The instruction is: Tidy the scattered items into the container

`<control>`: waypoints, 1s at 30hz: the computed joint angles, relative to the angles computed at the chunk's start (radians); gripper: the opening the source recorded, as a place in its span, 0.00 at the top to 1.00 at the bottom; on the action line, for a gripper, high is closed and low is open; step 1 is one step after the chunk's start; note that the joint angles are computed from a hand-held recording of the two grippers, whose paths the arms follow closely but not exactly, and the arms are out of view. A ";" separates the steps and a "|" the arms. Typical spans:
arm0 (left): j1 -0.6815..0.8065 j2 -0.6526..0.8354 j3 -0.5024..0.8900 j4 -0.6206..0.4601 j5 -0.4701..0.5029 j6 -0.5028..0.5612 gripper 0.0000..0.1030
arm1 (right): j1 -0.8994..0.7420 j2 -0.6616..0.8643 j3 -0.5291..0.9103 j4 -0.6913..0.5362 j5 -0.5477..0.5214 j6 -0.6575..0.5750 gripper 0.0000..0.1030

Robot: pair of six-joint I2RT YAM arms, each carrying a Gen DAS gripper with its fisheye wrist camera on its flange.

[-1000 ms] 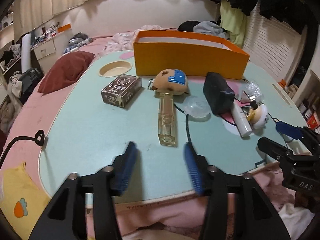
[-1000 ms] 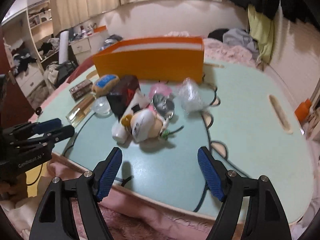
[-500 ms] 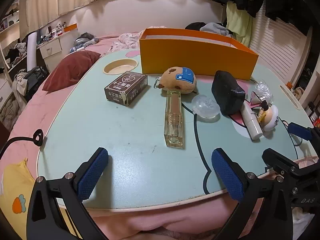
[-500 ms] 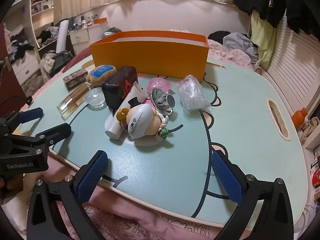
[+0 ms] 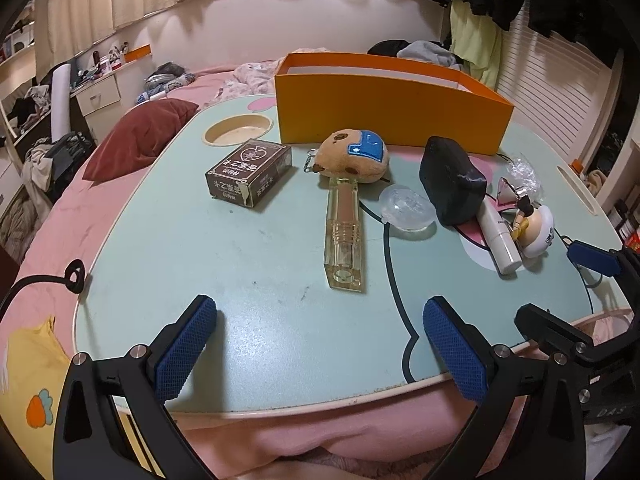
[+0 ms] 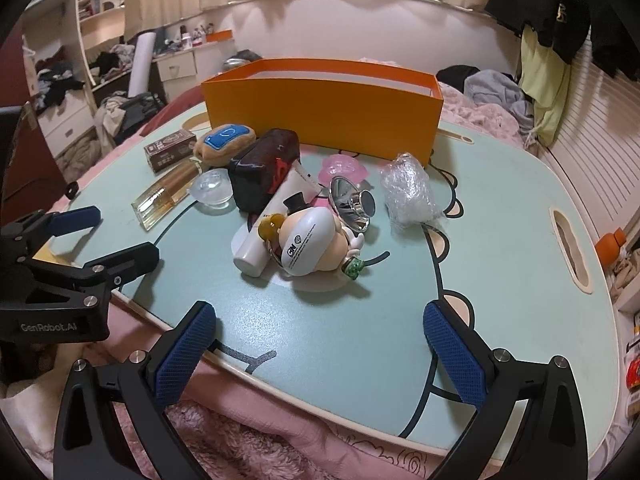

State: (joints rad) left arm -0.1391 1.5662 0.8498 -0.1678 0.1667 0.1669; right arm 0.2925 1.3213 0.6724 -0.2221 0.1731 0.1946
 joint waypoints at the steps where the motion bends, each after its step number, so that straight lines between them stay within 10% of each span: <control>1: 0.002 0.000 -0.002 0.003 0.002 0.003 0.00 | -0.001 0.000 0.000 0.001 -0.001 0.000 0.00; 18: 0.013 -0.033 -0.031 0.028 0.012 0.074 0.01 | 0.006 0.009 -0.001 0.018 0.005 0.002 0.00; 22: 0.079 -0.048 -0.016 0.008 0.154 0.075 0.38 | 0.011 0.009 -0.003 0.023 0.009 0.006 0.00; 30: 0.095 0.022 0.032 0.101 0.229 0.055 0.43 | 0.017 0.010 -0.004 0.027 0.010 0.010 0.00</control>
